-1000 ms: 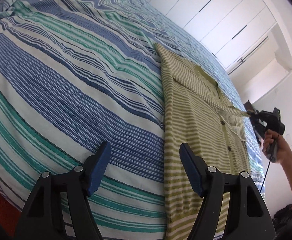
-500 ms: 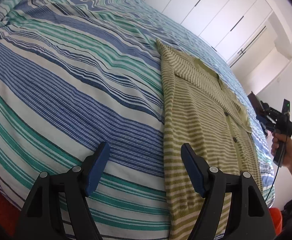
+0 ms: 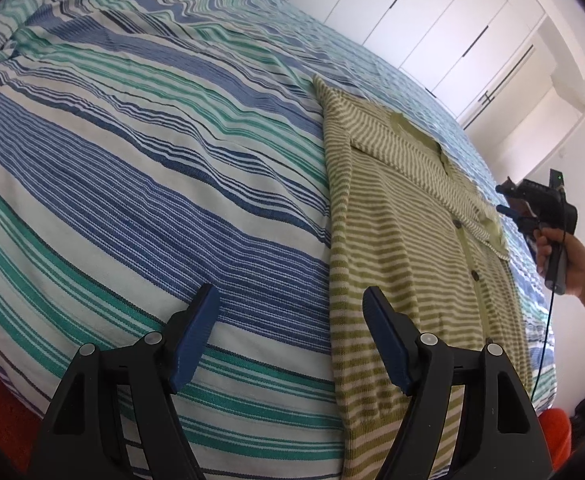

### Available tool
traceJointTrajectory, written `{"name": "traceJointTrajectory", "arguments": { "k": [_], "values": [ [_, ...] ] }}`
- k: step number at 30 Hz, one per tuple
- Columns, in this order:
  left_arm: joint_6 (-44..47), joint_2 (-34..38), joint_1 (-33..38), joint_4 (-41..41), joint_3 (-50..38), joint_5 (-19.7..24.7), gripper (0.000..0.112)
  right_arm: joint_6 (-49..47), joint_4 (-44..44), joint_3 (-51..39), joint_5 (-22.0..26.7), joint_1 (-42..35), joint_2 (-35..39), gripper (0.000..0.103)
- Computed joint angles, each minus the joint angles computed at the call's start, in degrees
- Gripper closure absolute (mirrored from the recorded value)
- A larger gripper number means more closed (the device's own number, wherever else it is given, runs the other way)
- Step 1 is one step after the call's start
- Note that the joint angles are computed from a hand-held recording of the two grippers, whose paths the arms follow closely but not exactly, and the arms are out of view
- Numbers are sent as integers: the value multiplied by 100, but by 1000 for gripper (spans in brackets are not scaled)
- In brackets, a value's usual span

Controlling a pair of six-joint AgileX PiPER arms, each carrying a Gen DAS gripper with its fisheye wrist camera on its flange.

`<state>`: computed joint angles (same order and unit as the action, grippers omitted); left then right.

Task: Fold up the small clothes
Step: 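Move both open grippers to the ribbed hem of the cardigan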

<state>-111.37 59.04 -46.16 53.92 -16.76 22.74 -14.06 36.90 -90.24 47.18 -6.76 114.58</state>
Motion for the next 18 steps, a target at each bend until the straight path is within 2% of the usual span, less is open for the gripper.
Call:
{"name": "traceJointTrajectory", "arguments": {
  "k": [1,3,5,7,9,11,13,14,15,16,18],
  "values": [
    [90,-116,-111,-120,-60,184,37,-504,93,195,160,0,-290,53],
    [-8,-314,-733,-113,-276,921,37,-1577,97,922,329,13,-1086,40],
    [38,-186,-1573,-79,-688,1769,37,-2414,-129,1960,324,70,-2086,39],
    [94,103,-2256,11,-1061,2132,37,-3121,-213,3106,414,-109,-3100,39],
    [322,591,-2596,24,-1410,1915,37,-3459,-251,4046,627,-341,-3947,39],
    [1045,1263,-2679,-387,-1793,1478,37,-3869,-188,4897,796,-681,-4655,39],
    [1986,2068,-2629,-1261,-2125,1115,37,-3622,-430,5663,779,-715,-5190,39],
    [2124,2396,-2651,-1499,-2155,964,37,-3255,-688,6039,581,-539,-5329,39],
    [2034,2577,-2736,-1508,-2121,907,37,-3050,-897,6380,340,-474,-5438,38],
    [1767,2644,-2932,-1287,-2102,1029,37,-2943,-968,6780,99,-437,-5775,37],
    [1685,2593,-3074,-1187,-2122,1152,33,-3204,-705,7292,7,-739,-6566,29]
  ]
}}
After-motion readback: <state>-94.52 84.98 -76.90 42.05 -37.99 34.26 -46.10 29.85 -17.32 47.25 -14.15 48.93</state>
